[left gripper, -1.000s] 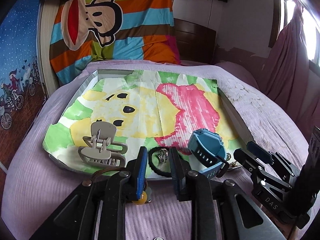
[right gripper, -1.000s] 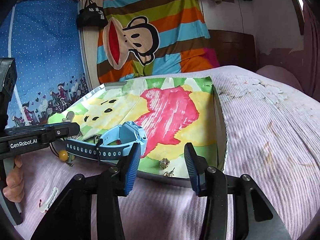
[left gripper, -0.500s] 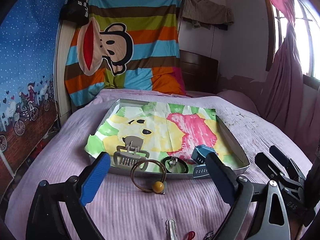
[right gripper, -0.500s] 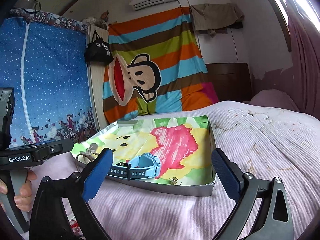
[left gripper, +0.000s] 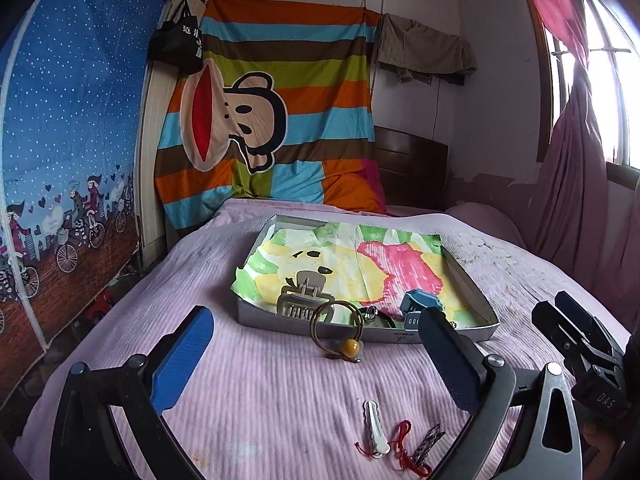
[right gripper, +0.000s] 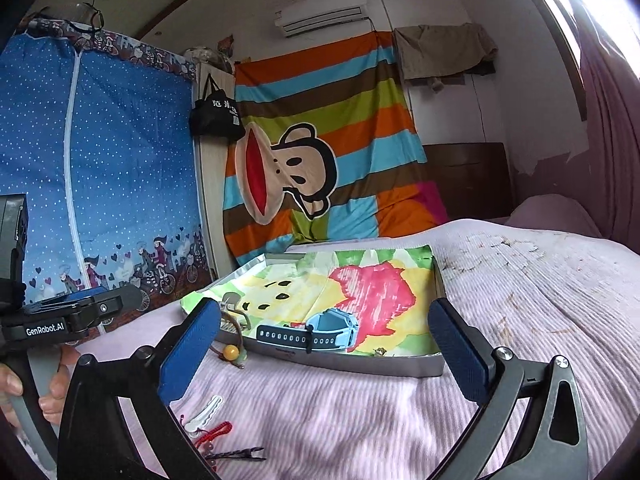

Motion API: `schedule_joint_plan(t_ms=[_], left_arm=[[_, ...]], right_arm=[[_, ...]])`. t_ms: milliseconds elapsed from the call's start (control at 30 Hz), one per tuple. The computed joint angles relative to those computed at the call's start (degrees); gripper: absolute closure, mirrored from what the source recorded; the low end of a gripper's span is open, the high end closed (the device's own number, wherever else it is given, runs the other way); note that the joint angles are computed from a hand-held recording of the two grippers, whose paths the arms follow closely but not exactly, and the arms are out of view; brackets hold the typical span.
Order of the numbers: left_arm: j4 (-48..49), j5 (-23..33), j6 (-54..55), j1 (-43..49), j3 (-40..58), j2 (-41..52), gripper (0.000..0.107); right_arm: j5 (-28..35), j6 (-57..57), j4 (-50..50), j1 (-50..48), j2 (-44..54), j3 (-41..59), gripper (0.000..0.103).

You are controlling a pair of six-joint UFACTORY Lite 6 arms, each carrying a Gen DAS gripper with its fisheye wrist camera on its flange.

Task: Organize jewelry
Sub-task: 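Withdraw both open grippers from the tray toward the remaining items, then grasp the white hair clip with the left gripper while the right approaches the black metal clip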

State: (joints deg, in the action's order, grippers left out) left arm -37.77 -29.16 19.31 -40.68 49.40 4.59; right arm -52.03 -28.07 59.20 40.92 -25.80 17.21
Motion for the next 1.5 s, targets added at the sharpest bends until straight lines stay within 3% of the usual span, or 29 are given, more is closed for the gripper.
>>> schedule_joint_plan(t_ms=[367,600,1167,1500], left_arm=[[-1.83,-3.61,1.54,-1.67,-10.23,-8.7,0.004],[-2.89,-4.04,3.08,-1.82,-13.54,-11.08,0.004],[-0.58,-3.14,0.24,-0.4,-14.86,-7.61,0.004],[5.79,2.34,-4.51,2.65,-12.76,-4.98,0.004]], right_arm=[[-7.86,-7.71,14.27,15.37,-2.29,-0.84,0.001],[-8.74,-8.1,18.35,19.0,-0.64,-0.88,0.001],[-2.01,-8.53,19.6,15.46,0.25,-1.44,0.001],[3.46,-8.16,17.56,11.46,3.89,-0.12,0.001]])
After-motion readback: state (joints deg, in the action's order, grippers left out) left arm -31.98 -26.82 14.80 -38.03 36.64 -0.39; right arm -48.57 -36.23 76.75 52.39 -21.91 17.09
